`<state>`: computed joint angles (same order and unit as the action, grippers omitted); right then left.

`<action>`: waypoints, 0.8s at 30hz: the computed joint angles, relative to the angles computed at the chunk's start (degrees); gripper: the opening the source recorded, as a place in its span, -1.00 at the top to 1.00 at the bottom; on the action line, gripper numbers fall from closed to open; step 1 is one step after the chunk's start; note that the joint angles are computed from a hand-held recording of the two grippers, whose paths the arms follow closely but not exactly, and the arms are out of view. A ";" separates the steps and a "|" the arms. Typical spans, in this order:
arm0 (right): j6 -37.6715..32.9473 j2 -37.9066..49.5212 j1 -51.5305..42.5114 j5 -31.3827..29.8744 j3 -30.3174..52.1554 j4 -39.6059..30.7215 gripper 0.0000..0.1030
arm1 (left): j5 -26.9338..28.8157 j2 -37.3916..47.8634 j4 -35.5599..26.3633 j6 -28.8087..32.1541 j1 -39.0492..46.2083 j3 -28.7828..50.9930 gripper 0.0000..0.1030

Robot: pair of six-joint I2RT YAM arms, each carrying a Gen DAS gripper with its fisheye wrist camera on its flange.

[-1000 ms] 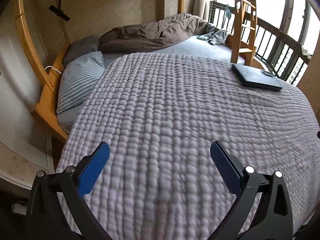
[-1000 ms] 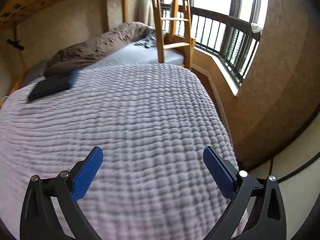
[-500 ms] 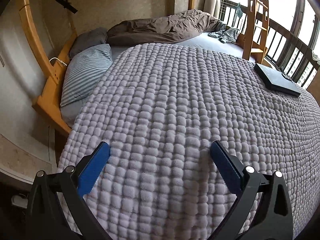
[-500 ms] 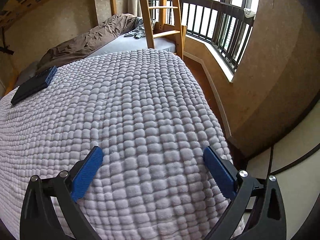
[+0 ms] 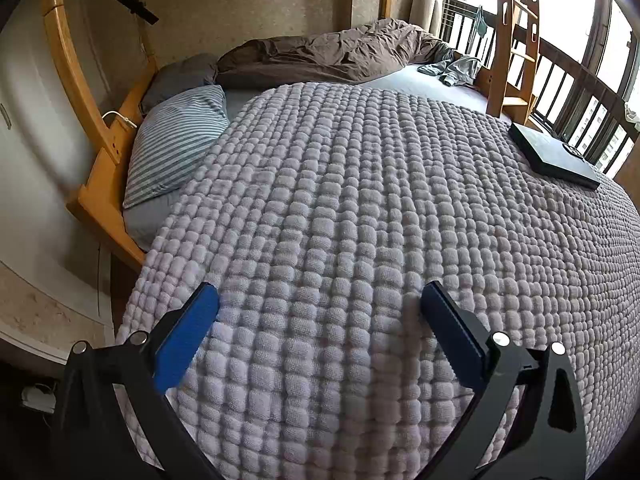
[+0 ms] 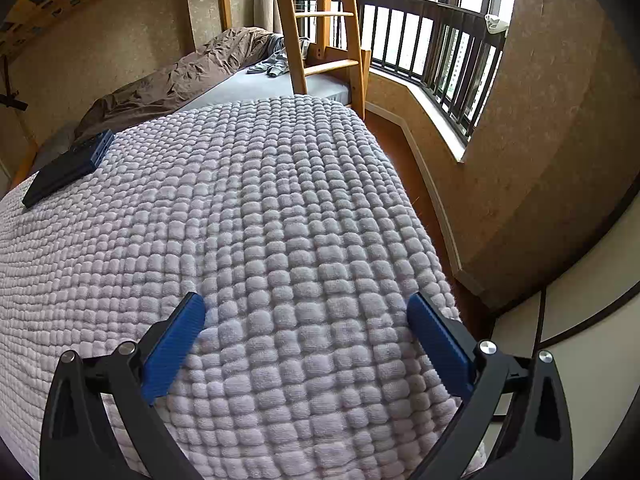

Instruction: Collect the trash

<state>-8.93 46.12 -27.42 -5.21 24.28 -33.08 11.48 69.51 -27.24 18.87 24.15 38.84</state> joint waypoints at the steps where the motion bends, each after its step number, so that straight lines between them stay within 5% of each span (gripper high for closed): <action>1: -0.57 -0.22 -0.69 -0.38 -0.13 -0.14 -0.93 | -0.04 -0.02 -0.02 -0.03 -0.05 0.00 -0.98; 24: 0.01 0.04 0.03 0.02 0.01 0.00 -0.93 | 0.00 0.02 -0.05 -0.04 -0.04 0.07 -0.98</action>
<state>-8.92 46.15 -27.39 -5.19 24.29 -33.08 11.49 69.53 -27.29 18.83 24.11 38.91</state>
